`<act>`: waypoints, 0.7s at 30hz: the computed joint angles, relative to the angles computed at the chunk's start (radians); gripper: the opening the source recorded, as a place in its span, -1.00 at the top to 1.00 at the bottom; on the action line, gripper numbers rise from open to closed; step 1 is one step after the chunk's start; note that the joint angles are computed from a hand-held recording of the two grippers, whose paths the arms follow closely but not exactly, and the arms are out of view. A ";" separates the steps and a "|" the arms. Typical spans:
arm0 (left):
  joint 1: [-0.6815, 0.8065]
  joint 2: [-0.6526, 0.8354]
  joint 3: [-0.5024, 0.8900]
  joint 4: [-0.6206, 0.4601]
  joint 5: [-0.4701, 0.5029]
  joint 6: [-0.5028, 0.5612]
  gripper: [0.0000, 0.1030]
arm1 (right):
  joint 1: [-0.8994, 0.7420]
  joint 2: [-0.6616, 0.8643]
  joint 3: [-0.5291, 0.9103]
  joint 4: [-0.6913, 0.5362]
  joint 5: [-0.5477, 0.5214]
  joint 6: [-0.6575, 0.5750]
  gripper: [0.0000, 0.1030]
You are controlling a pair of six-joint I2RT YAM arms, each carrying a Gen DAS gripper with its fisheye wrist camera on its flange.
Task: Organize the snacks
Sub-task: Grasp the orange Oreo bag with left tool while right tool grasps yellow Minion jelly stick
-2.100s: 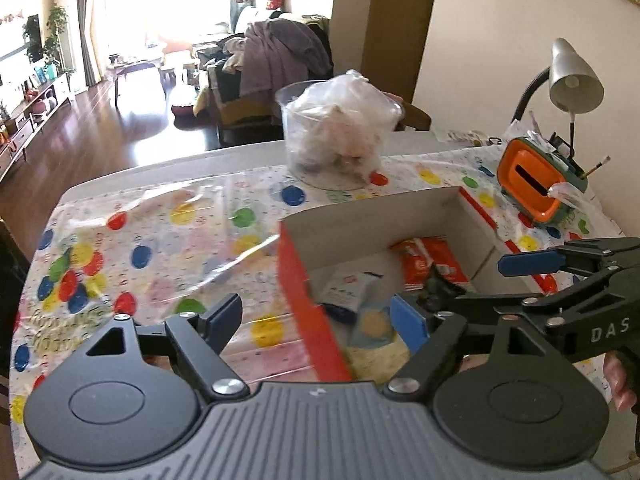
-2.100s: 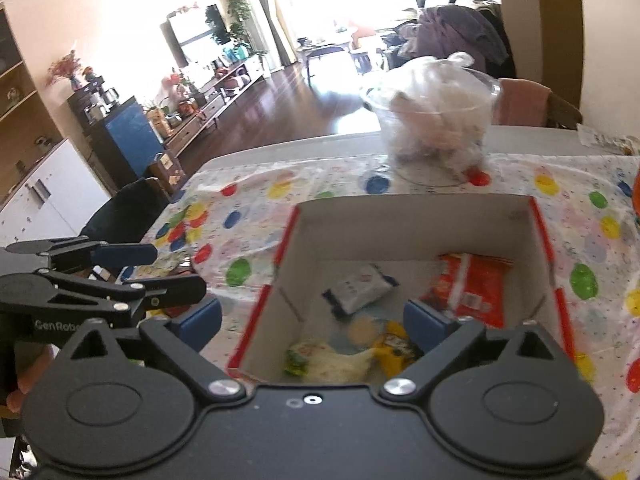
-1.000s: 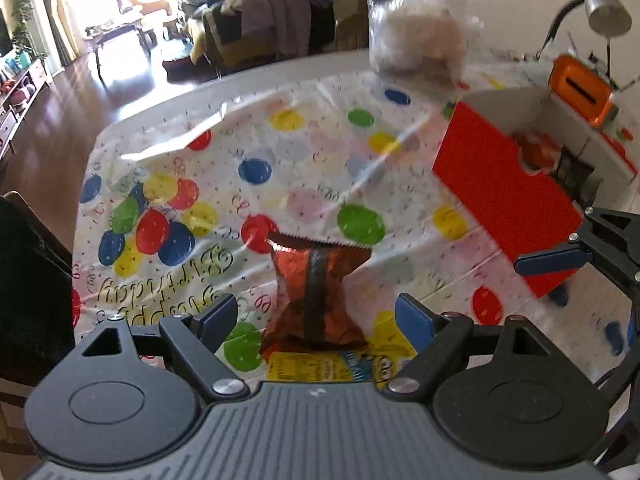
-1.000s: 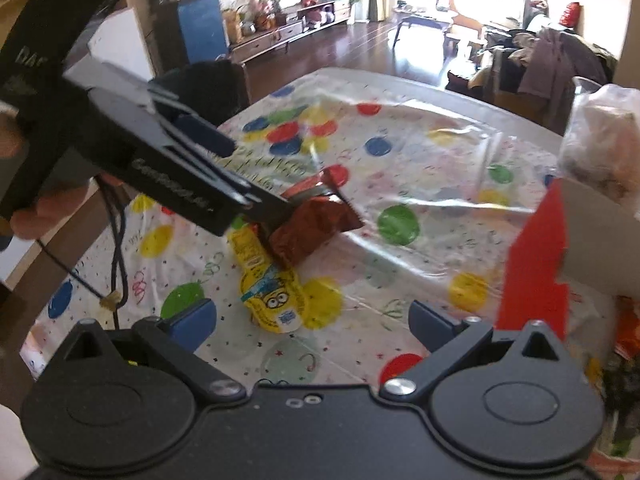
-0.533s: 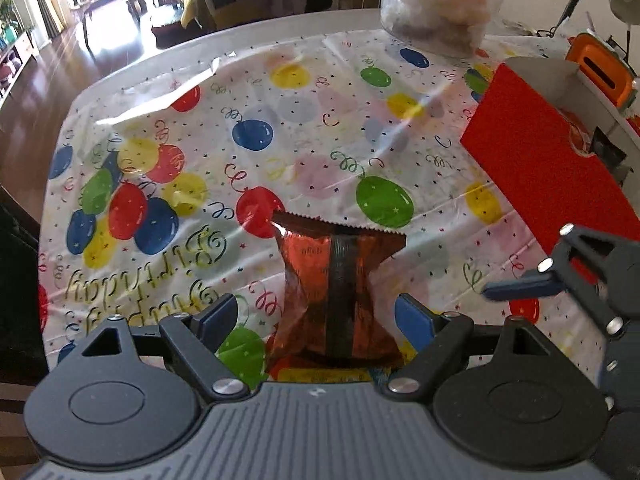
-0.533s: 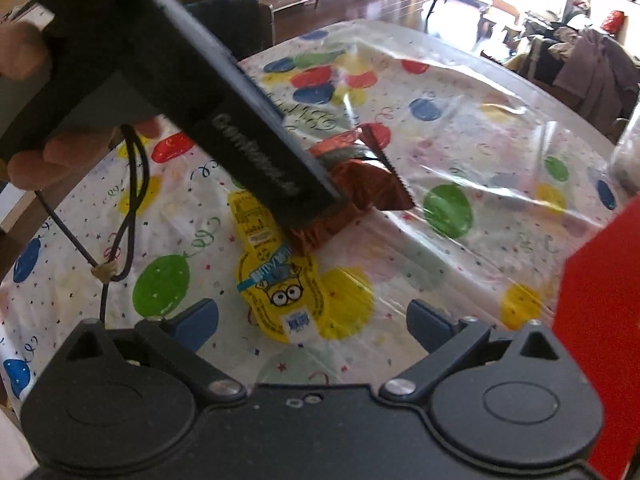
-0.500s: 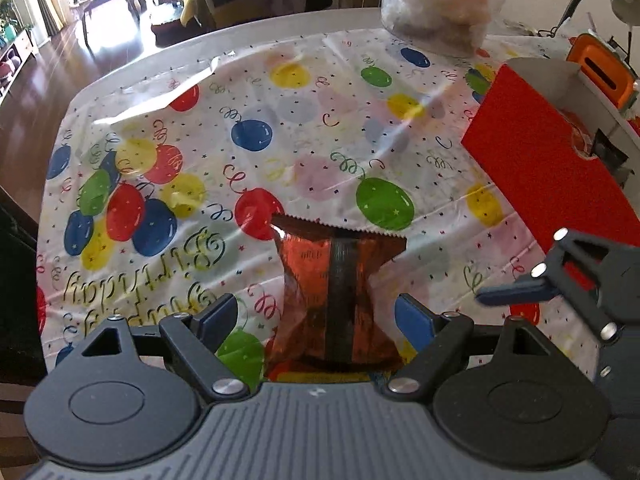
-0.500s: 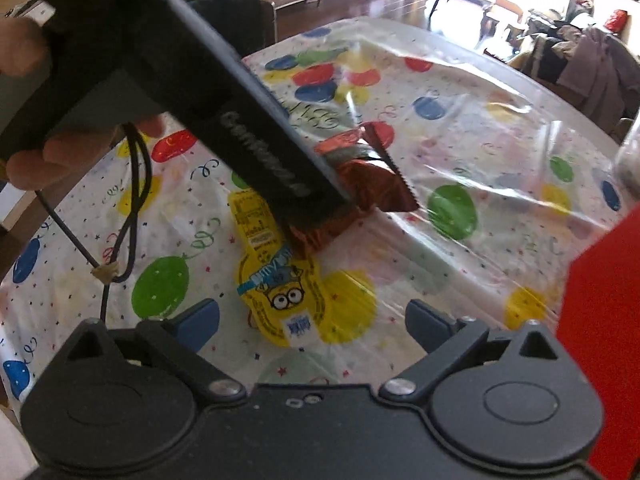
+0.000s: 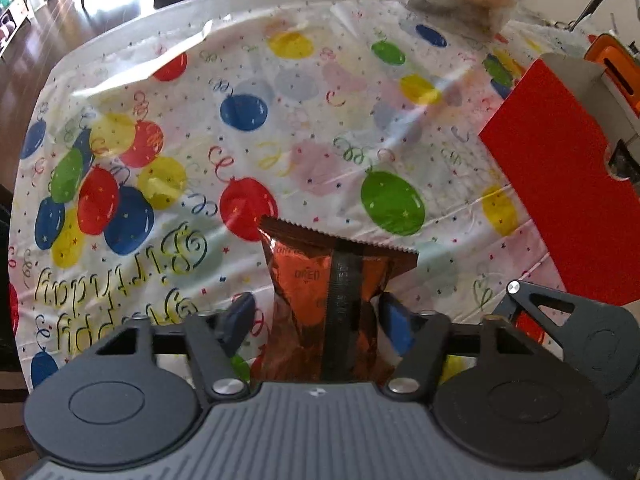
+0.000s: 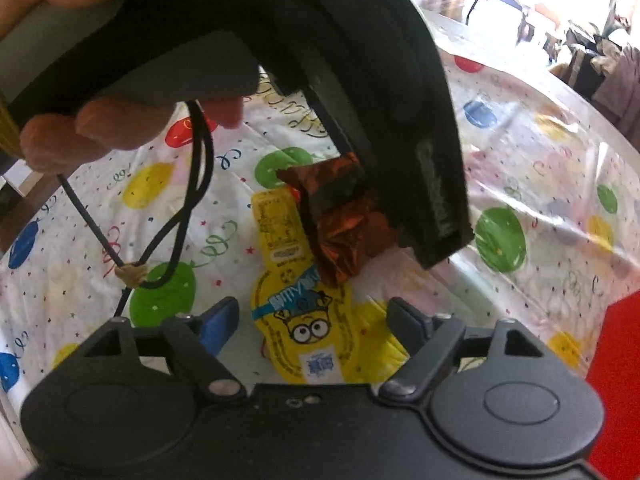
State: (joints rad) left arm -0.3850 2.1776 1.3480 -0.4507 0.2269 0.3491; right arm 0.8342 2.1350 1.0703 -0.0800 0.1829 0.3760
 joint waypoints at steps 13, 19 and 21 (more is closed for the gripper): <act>0.010 -0.040 -0.058 0.047 -0.003 0.008 0.09 | 0.020 -0.010 0.011 -0.018 0.023 -0.009 0.01; 0.041 -0.066 -0.073 0.051 0.022 -0.025 0.10 | 0.041 -0.059 -0.028 -0.036 0.049 0.036 0.01; 0.054 -0.087 -0.084 0.054 0.031 -0.038 0.10 | 0.054 -0.087 -0.051 -0.044 0.068 0.049 0.01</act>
